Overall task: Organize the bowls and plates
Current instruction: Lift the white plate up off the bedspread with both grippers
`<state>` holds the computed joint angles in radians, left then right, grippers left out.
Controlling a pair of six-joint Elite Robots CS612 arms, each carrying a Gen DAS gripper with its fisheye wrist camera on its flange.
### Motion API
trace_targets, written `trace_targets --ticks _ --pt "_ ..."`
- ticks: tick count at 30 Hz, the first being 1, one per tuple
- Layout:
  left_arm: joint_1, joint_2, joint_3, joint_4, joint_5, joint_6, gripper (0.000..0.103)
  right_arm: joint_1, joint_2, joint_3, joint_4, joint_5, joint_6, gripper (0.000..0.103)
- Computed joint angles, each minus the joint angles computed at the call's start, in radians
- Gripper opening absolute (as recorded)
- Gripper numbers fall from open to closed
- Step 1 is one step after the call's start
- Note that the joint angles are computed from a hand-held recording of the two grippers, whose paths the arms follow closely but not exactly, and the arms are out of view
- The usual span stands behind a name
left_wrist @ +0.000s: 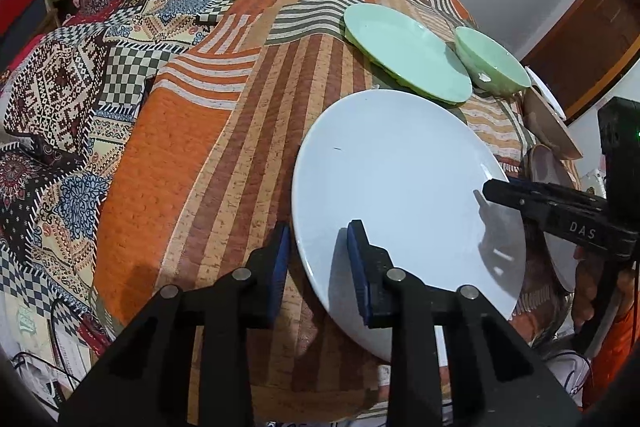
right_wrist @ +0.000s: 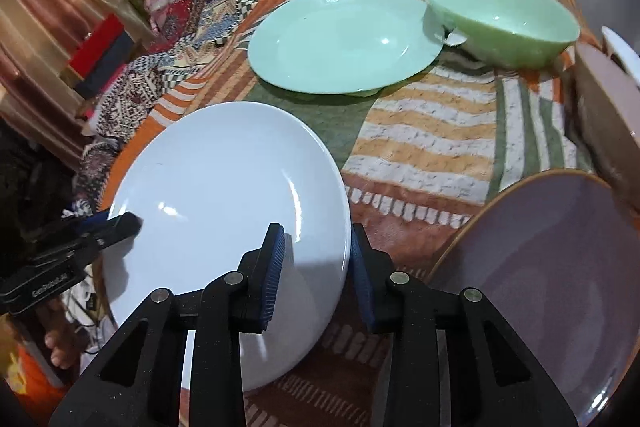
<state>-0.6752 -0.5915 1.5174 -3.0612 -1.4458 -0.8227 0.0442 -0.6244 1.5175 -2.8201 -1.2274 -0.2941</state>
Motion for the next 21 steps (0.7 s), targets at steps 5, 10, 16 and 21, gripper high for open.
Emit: trace_targets --ticks 5,10,16,21 --pt "-0.007 0.001 -0.011 0.024 0.020 0.015 0.029 0.025 0.004 0.010 -0.054 -0.080 -0.033 0.032" --pt "-0.015 -0.006 -0.013 0.050 0.052 0.022 0.029 0.017 0.003 0.006 -0.054 -0.070 -0.003 0.024" --pt "-0.019 -0.016 -0.007 0.058 0.072 0.006 0.030 0.013 -0.009 0.023 -0.078 -0.051 0.005 0.022" --pt "-0.031 -0.030 0.004 0.037 0.117 0.034 0.028 0.004 -0.021 0.048 -0.135 0.003 0.009 0.002"
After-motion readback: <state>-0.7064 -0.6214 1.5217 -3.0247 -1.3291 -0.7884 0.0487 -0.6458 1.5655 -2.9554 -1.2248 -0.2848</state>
